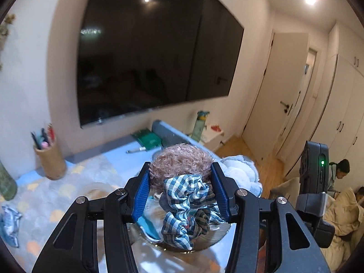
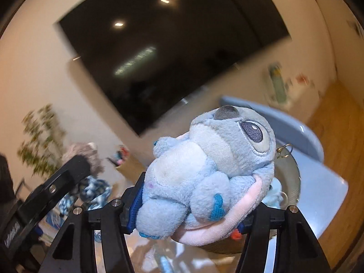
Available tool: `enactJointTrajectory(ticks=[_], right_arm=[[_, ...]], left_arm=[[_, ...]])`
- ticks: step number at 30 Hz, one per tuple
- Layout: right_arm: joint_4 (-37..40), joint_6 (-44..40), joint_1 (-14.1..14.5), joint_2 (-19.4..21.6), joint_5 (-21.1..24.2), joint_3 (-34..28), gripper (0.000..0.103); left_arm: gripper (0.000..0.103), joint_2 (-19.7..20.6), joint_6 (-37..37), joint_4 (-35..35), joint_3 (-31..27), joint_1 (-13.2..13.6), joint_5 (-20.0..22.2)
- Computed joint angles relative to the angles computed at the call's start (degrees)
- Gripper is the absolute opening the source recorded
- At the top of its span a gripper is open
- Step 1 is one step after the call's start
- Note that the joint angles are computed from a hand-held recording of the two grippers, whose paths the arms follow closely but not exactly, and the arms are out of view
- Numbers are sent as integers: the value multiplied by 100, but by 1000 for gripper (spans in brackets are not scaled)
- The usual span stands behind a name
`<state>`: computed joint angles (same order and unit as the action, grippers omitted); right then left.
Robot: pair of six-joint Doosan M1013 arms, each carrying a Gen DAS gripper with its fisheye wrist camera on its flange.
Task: Organize soft objects
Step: 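Carry the scrunchie bundle and blue plush toy to the glass bowl and open both tools, then move both empty tools back toward the bed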
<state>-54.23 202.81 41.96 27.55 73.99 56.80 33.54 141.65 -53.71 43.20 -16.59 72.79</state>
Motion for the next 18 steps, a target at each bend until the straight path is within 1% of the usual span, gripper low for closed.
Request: enactJointTrajectory(ticks=[2,5,6,7,8,9,10,12,15,18], right_arm=[[211,67,-99,-85,110,171,60],[358,177,-203,-193,121,404,62],[402,198,-248,-243,80,483,65],[464,221,-285,-270,33,540,66],[550,235,-333,-297,-54,598,71],[625,279,-385,-317,-161,642,74],[670,325,-418,-358,-256,723,74],[719,364,-458,-423,-463,872,74],[735,507,-427,-480,-592,1004,74],[637,592,-332,-478,-515,993,74]], left_arm=[[48,90,-165,260,-100,-124,30],[48,72,-87,534,61,-268,-220],[48,94,-68,579,56,-301,-248],[52,132,-27,591,24,-322,-218],[52,173,13,618,-24,-337,-180],[58,208,42,669,-73,-370,-153],[68,211,92,715,-61,-391,-184],[75,177,180,652,26,-399,-292],[75,181,243,605,1,-376,-160],[75,144,328,443,14,-297,-29]])
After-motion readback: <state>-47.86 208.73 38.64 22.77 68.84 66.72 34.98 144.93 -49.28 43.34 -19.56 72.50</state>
